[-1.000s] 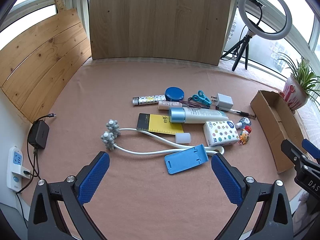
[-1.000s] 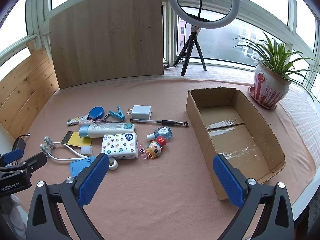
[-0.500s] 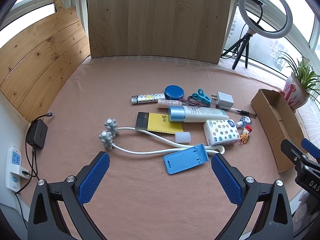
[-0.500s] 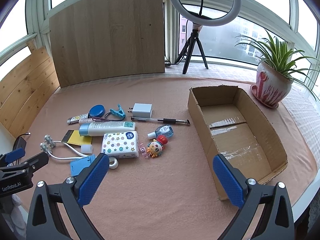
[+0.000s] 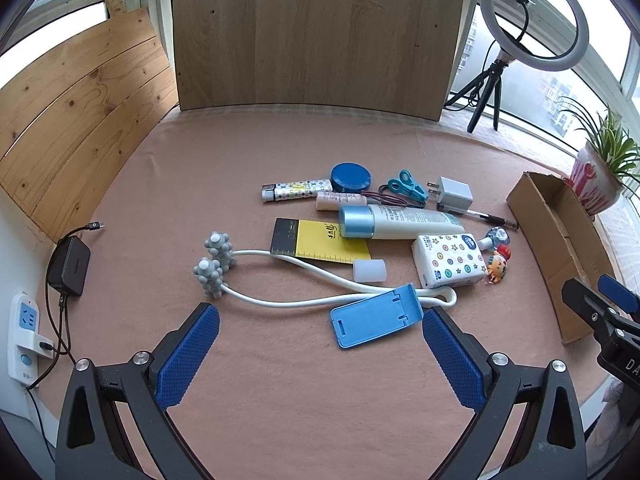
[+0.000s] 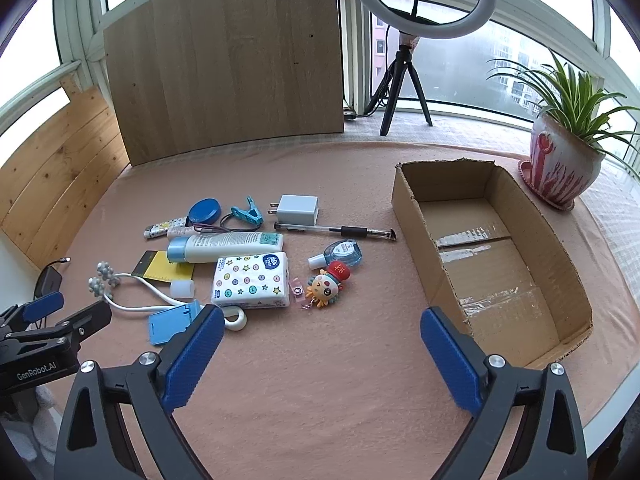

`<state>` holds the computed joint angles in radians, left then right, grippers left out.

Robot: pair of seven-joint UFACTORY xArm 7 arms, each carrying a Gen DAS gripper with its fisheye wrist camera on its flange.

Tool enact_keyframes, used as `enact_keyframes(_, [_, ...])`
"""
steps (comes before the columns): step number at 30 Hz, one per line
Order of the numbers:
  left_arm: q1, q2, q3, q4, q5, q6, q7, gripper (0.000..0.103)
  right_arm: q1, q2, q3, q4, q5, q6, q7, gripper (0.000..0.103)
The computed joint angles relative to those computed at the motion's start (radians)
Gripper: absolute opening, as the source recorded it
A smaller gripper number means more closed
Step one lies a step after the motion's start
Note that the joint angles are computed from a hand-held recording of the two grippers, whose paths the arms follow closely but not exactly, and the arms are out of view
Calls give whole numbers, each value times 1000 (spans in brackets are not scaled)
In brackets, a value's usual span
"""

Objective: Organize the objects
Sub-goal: 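Move the right tool toward the star-patterned tissue pack, then lower the right gripper around the tissue pack and close on it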

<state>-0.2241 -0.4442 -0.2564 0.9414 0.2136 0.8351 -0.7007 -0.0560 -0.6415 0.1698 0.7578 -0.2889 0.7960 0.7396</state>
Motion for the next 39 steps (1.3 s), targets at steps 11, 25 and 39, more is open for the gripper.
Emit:
enact_keyframes(11, [-7, 32, 16, 3, -15, -33, 38, 94, 44, 31, -45, -5, 86, -18, -63, 64])
enact_keyframes(25, [-31, 161, 45, 86, -55, -73, 110, 70, 49, 103, -81, 48, 125, -42, -151, 46])
enact_keyframes(39, [-58, 397, 99, 259, -180, -54, 246, 55, 99, 376, -228, 226, 477, -9, -466, 45])
